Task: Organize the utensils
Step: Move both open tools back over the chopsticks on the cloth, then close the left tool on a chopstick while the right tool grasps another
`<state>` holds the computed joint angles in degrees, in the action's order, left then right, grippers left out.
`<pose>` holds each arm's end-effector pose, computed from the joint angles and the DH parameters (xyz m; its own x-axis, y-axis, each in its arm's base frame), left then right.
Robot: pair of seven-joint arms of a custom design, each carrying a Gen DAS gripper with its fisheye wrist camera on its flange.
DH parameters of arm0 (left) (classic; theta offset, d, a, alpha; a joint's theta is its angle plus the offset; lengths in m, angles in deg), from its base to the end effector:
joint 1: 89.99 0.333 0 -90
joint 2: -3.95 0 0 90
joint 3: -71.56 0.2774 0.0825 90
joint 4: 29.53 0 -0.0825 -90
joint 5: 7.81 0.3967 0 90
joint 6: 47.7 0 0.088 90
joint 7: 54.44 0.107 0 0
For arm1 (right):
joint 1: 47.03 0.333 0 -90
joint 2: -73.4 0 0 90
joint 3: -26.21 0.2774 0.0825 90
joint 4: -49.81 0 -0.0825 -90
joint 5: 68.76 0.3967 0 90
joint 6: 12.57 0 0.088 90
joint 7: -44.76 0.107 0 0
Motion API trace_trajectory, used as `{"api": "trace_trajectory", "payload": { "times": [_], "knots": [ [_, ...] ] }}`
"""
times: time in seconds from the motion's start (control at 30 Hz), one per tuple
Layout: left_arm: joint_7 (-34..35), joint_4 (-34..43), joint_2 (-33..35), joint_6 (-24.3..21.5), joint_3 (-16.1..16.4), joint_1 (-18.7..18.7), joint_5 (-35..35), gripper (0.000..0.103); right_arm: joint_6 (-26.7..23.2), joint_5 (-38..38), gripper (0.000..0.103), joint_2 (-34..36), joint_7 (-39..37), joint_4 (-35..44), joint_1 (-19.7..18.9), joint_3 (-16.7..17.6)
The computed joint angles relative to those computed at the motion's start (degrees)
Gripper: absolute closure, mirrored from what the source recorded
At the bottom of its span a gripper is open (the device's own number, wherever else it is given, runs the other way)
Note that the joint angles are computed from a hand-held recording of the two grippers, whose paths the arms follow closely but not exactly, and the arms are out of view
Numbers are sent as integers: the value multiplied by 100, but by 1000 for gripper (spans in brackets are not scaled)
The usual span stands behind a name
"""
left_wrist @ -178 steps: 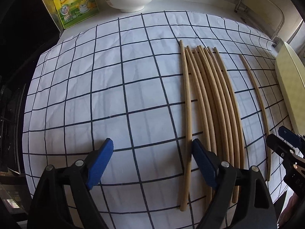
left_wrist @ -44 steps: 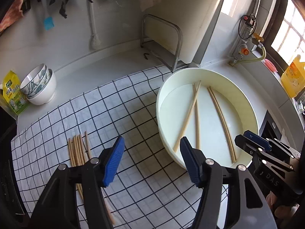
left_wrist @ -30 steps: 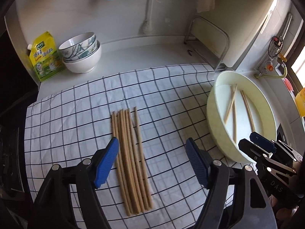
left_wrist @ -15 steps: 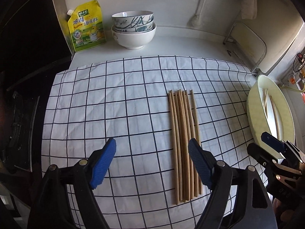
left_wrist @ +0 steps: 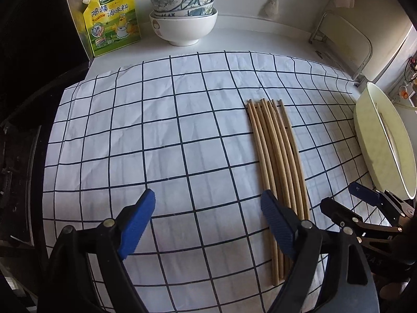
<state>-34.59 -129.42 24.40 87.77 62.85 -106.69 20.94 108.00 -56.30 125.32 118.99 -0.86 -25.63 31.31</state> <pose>0.6126 -0.2759 0.3581 0.4513 -0.8897 0.0689 -0.7970 -0.4366 -0.4173 0.7163 0.3363 0.3618 0.5918 -0.7836 -0.1891 -0.7851 -0.5073 -0.3552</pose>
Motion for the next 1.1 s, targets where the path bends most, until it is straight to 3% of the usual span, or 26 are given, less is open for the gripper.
{"api": "trace_trajectory", "payload": {
  "times": [0.6, 1.1],
  "knots": [
    [169, -264, 16, 462, -30, 74, -235, 20, 503, -780, 27, -142, 324, -499, 394, -312],
    [420, 424, 611, 298, 45, -100, -163, 18, 536, -787, 27, -223, 545, -601, 165, -313]
  ]
}}
